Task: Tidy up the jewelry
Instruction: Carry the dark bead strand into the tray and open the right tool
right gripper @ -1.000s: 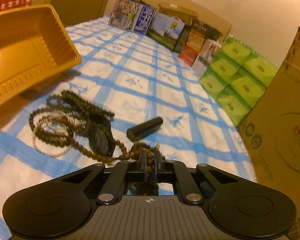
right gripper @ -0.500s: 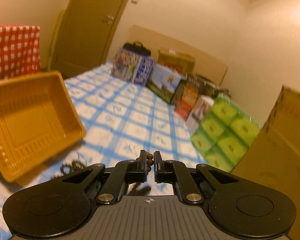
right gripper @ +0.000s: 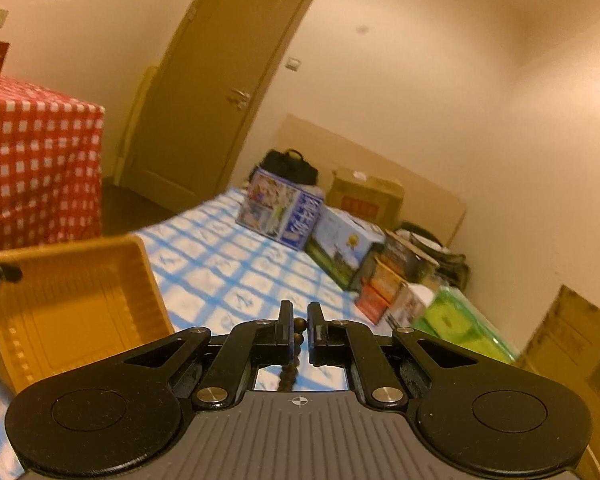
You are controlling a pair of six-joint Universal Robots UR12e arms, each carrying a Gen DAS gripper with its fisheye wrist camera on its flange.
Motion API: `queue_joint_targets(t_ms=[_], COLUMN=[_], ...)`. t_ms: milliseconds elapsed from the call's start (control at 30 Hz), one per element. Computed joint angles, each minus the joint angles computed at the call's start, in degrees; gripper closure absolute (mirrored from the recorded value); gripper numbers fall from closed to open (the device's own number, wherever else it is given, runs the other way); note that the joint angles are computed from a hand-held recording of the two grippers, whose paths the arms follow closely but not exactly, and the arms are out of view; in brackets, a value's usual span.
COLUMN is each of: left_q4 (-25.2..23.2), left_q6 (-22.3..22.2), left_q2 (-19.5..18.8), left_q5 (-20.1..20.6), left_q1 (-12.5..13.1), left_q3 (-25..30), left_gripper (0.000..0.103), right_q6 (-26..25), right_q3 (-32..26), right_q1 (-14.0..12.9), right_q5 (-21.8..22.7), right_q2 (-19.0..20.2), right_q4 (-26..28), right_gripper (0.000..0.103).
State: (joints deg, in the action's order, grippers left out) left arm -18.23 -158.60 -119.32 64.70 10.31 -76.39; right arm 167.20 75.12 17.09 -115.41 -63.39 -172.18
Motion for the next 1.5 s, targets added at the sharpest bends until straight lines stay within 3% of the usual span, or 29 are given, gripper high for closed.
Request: queue_joint_targets(t_ms=[367, 767, 1033, 1267, 1333, 1367, 1400, 1433, 1500], left_q4=[-1.43, -4.25, -4.98, -5.16, -5.21, -5.29, -5.4, -5.39, -5.67], left_q6=[-0.09, -1.98, -2.39, -2.44, -2.45, -2.4, -2.37, -2.36, -2.46], left_q2=[-0.2, -0.48, -0.65, -0.69, -0.67, -0.66, -0.67, -0.7, -0.72], left_q5=[-0.53, -1.77, -1.91, -1.92, -1.88, -1.86, -1.88, -1.86, -1.8], left_q1=[0.05, 0.5, 0.59, 0.6, 0.59, 0.6, 0.62, 0.64, 0.66], left_q3=[0.59, 1.52, 1.93, 2.06, 2.06, 2.07, 2.1, 2.11, 2.15], left_gripper=[0.096, 0.096, 0.096, 0.096, 0.096, 0.096, 0.096, 0.096, 0.096], right_q6=[1.66, 8.12, 15.52, 19.58, 21.09, 21.79, 22.85, 24.09, 26.16], right_q3=[-9.96, -19.4, -19.62, -16.59, -15.48, -14.54, -13.41, -11.95, -8.51], right_q1=[0.6, 0.74, -0.75, -1.83, -2.09, -2.12, -2.18, -2.22, -2.42], right_q5=[11.07, 23.25, 31.08, 36.06, 36.52, 35.78, 35.22, 34.55, 32.6], right_q2=[5.73, 13.16, 14.04, 12.75, 12.2, 11.71, 11.18, 10.53, 8.8], right_q4=[2.51, 17.0, 24.27, 24.72, 23.87, 22.98, 21.55, 19.49, 15.45], right_gripper=[0.097, 0.097, 0.097, 0.096, 0.091, 0.074, 0.049, 0.041, 0.039])
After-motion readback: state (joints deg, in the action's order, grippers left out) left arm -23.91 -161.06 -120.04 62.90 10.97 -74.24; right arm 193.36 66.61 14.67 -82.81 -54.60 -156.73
